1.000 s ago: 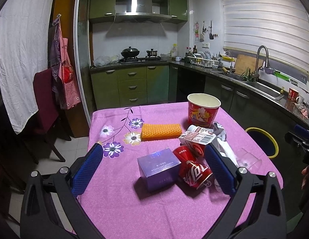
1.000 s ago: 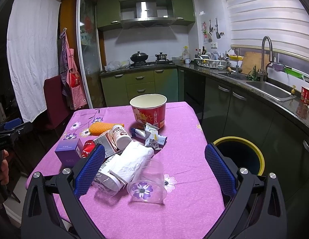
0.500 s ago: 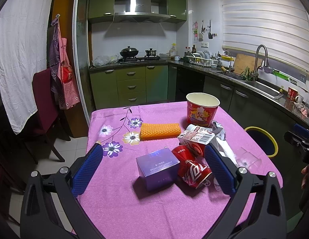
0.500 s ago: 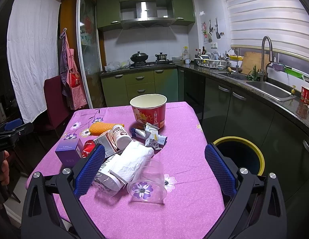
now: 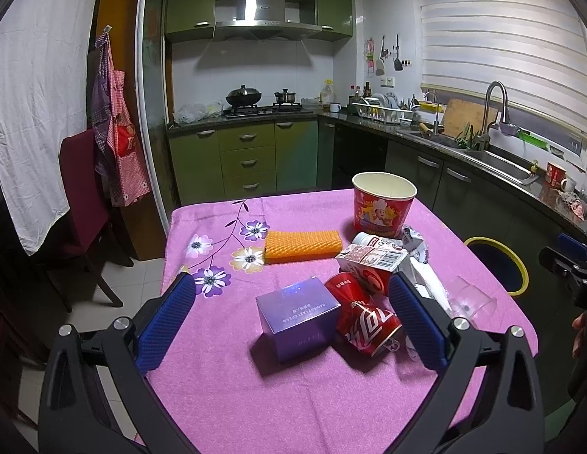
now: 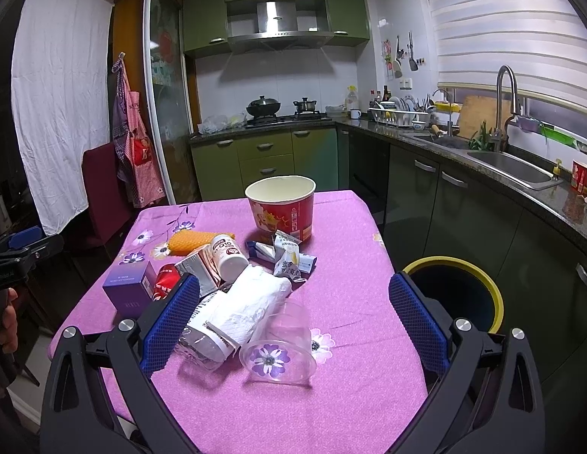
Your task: Collect trash
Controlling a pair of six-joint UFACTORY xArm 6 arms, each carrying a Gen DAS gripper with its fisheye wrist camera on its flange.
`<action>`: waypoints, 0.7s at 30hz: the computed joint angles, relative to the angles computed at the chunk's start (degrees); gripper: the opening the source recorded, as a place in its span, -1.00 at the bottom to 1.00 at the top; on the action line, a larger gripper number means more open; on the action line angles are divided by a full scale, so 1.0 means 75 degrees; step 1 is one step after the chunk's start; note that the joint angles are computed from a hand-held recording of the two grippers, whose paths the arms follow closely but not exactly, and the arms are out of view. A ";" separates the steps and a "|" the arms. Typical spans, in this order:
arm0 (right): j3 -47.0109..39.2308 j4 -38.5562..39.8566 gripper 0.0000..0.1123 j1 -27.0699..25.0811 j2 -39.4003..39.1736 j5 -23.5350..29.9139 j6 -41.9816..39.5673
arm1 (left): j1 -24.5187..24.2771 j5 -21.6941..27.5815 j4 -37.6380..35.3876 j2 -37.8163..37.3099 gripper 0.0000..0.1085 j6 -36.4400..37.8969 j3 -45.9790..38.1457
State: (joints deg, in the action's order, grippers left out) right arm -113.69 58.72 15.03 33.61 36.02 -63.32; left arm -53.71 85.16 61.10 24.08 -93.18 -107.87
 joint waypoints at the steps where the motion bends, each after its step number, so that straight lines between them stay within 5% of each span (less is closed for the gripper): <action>1: -0.0040 -0.0016 0.76 0.0000 0.0031 0.0005 0.0022 | 0.0000 0.0000 0.0000 0.0000 0.78 0.0000 0.0000; 21: -0.0291 -0.0298 0.76 0.0023 0.0275 0.0034 0.0315 | 0.0133 -0.0229 -0.0205 0.0019 0.78 -0.0055 0.0113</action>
